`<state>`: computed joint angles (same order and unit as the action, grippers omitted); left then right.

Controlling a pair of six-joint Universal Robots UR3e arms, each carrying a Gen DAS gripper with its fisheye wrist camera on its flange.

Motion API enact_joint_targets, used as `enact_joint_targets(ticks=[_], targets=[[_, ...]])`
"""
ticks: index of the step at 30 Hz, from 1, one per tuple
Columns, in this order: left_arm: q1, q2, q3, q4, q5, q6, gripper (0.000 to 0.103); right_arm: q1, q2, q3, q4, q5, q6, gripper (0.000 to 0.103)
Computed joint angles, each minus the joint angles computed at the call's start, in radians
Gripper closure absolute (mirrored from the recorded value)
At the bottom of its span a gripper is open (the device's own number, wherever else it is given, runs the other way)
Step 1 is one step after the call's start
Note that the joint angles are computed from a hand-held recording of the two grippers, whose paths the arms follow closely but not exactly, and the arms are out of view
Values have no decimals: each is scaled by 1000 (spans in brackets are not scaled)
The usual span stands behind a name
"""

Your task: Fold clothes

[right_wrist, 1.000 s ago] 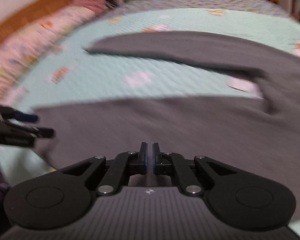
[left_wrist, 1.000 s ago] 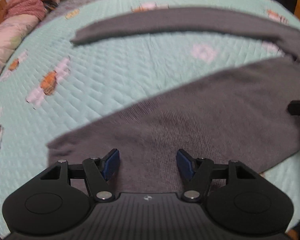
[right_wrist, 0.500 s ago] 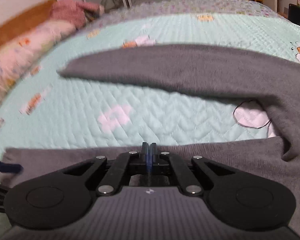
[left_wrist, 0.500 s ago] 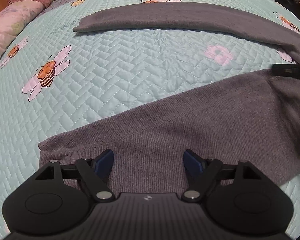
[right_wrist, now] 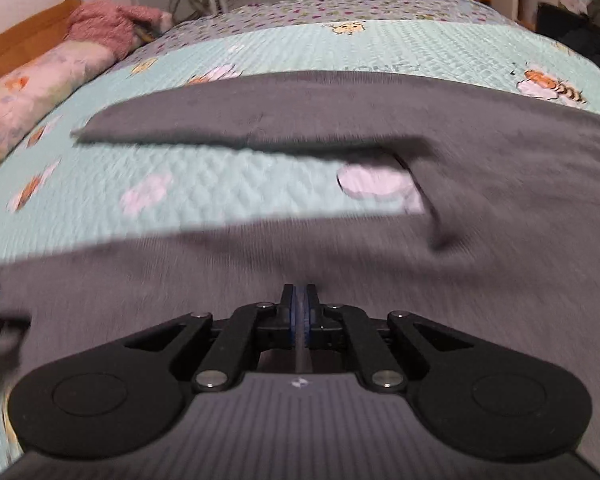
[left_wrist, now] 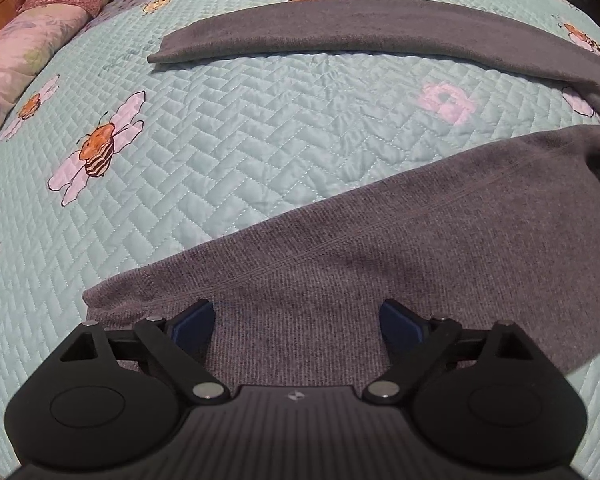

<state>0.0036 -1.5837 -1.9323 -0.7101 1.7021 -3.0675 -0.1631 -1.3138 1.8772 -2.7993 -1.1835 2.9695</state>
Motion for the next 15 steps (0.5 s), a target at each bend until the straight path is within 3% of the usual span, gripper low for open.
enact_joint_targets(ticks=[3, 5, 7, 9, 12, 15], targets=[[-1, 7, -16, 20, 8, -10, 4, -3, 88, -107, -3, 46, 66, 103], [1, 22, -40, 46, 9, -16, 5, -48, 62, -67, -30, 121, 100, 101], [1, 51, -73, 85, 6, -34, 17, -113, -36, 47, -54, 204, 70, 97], [4, 97, -102, 110, -17, -53, 36, -178, -159, 152, 6, 267, -14, 97], [32, 177, -126, 92, -165, -21, 38, -282, -349, 286, 175, 324, -177, 97], [35, 152, -82, -21, -296, 31, 42, -360, -496, 375, 322, 326, -305, 97]])
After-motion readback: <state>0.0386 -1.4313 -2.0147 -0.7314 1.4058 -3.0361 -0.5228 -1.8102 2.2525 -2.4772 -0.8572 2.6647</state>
